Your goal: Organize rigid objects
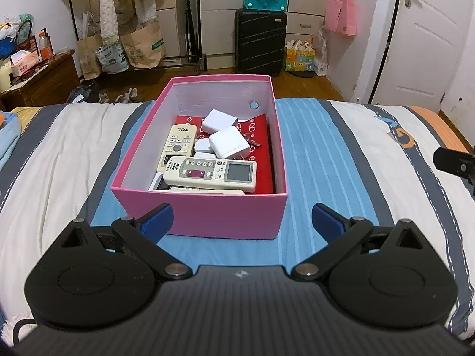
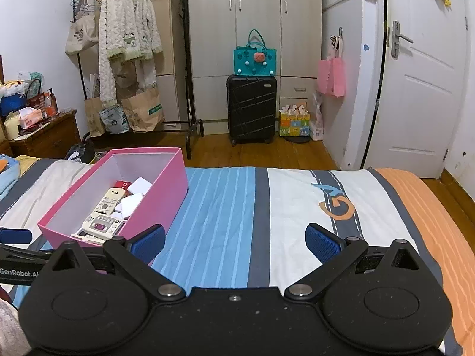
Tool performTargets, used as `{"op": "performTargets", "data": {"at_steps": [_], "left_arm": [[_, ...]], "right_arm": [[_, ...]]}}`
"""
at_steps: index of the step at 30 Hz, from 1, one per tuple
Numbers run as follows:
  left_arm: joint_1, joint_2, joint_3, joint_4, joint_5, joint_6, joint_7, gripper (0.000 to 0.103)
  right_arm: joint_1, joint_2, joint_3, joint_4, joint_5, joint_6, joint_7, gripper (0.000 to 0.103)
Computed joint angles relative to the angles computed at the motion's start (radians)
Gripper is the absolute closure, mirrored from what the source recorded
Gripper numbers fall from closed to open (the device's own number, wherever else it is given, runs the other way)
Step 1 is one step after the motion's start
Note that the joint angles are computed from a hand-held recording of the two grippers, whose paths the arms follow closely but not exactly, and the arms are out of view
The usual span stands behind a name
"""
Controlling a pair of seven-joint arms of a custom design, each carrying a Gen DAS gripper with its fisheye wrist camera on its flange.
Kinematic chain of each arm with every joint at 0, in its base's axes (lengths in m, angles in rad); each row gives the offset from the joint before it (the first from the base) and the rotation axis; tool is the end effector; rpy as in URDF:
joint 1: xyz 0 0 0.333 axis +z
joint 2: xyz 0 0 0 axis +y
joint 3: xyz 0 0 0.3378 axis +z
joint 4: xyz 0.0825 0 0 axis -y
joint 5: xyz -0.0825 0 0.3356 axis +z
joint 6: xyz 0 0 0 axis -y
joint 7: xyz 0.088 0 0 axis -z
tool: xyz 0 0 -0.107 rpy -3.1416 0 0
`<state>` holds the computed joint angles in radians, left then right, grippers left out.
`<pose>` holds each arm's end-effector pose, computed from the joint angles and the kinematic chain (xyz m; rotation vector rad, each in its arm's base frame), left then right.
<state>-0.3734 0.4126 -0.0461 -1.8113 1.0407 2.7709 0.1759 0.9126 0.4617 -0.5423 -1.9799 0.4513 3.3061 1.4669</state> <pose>0.5760 -0.2935 0.4093 -1.8591 1.6856 -0.7346 0.5853 0.2341 0.4312 -1.7517 1.4996 -0.7704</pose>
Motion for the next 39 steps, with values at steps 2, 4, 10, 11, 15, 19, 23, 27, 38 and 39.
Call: {"op": "performTargets", "data": {"at_steps": [2, 4, 10, 11, 15, 19, 23, 27, 38, 39], "left_arm": [[0.004, 0.000, -0.007, -0.001, -0.018, -0.004, 0.012, 0.002], [0.008, 0.001, -0.012, 0.001, -0.040, -0.013, 0.029, 0.002], [0.021, 0.009, -0.034, 0.010, -0.133, -0.043, 0.117, 0.002], [0.023, 0.011, -0.038, 0.013, -0.152, -0.051, 0.135, 0.002], [0.020, 0.017, -0.044, 0.025, -0.207, -0.087, 0.192, 0.002], [0.016, 0.015, -0.041, 0.024, -0.228, -0.092, 0.214, 0.002], [0.010, 0.015, -0.036, 0.026, -0.233, -0.098, 0.219, 0.002], [0.007, 0.014, -0.034, 0.027, -0.236, -0.105, 0.222, 0.002], [-0.005, 0.010, -0.029, 0.027, -0.185, -0.130, 0.190, 0.002], [-0.005, 0.010, -0.029, 0.027, -0.183, -0.133, 0.188, 0.002]], "right_arm": [[0.009, 0.002, -0.010, 0.001, 0.002, -0.006, 0.003, 0.001], [0.013, 0.003, -0.015, 0.003, -0.002, -0.012, 0.007, 0.001], [0.022, 0.004, -0.026, -0.001, -0.016, -0.013, 0.023, 0.001], [0.019, 0.003, -0.023, -0.001, -0.018, -0.013, 0.023, 0.001], [0.012, 0.004, -0.022, 0.009, -0.030, -0.030, 0.036, 0.001], [0.014, 0.000, -0.027, 0.005, -0.052, -0.036, 0.057, 0.001], [0.028, 0.001, -0.045, 0.000, -0.075, -0.043, 0.082, 0.001], [0.019, 0.005, -0.043, 0.013, -0.101, -0.059, 0.105, 0.001], [0.041, 0.010, -0.078, 0.010, -0.178, -0.084, 0.180, 0.001], [0.042, 0.011, -0.080, 0.010, -0.185, -0.085, 0.187, 0.001]]}}
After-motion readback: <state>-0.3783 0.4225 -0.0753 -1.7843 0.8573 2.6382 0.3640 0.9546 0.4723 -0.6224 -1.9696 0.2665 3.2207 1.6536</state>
